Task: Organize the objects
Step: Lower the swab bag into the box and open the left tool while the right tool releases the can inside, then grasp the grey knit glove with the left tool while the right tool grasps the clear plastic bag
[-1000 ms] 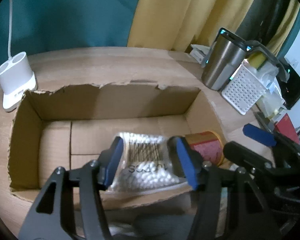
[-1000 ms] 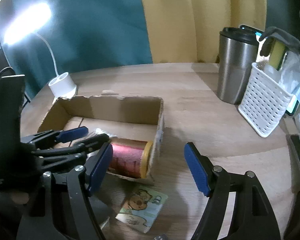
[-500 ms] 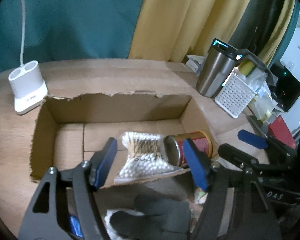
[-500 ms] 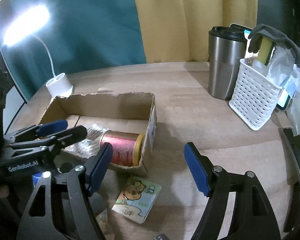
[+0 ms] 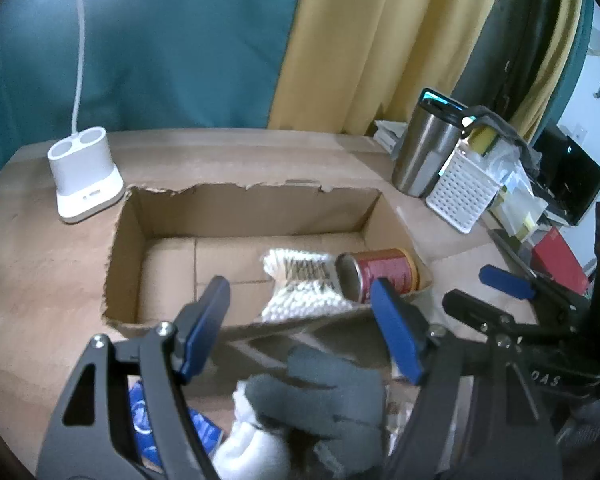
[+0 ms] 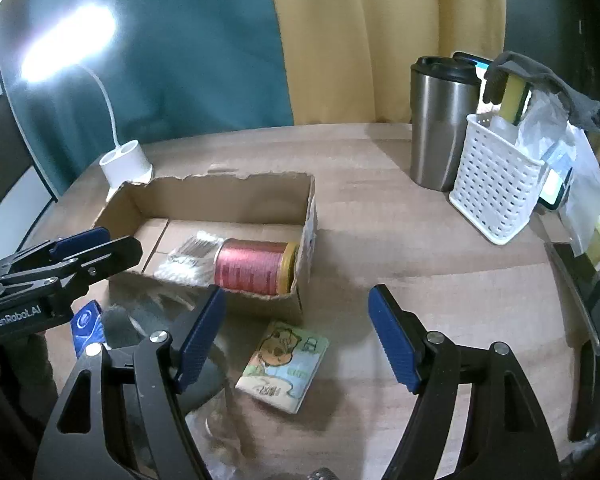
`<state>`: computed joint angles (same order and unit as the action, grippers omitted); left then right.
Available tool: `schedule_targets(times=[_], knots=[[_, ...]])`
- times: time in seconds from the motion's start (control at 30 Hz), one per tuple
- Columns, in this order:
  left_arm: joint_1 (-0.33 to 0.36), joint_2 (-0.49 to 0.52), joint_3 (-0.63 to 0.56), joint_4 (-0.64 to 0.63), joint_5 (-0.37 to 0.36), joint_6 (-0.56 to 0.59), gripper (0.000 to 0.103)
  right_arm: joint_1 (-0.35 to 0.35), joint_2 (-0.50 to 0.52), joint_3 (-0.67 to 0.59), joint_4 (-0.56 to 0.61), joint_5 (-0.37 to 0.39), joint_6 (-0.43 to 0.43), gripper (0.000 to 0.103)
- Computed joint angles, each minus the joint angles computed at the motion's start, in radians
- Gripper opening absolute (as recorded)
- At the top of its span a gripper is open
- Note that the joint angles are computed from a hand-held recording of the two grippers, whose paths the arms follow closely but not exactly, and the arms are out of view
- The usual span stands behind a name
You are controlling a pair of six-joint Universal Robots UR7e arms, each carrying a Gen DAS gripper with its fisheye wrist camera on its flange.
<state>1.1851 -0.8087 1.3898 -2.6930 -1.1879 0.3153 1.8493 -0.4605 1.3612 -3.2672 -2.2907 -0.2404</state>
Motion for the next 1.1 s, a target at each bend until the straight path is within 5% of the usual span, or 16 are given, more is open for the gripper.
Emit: schedule_targets(times=[1.1], knots=[[0.020,-0.143,0.232,-0.064,0.003,0.005,0.074,0.037,-0.006,0.134,-0.036,-0.037,0.057,0.077]])
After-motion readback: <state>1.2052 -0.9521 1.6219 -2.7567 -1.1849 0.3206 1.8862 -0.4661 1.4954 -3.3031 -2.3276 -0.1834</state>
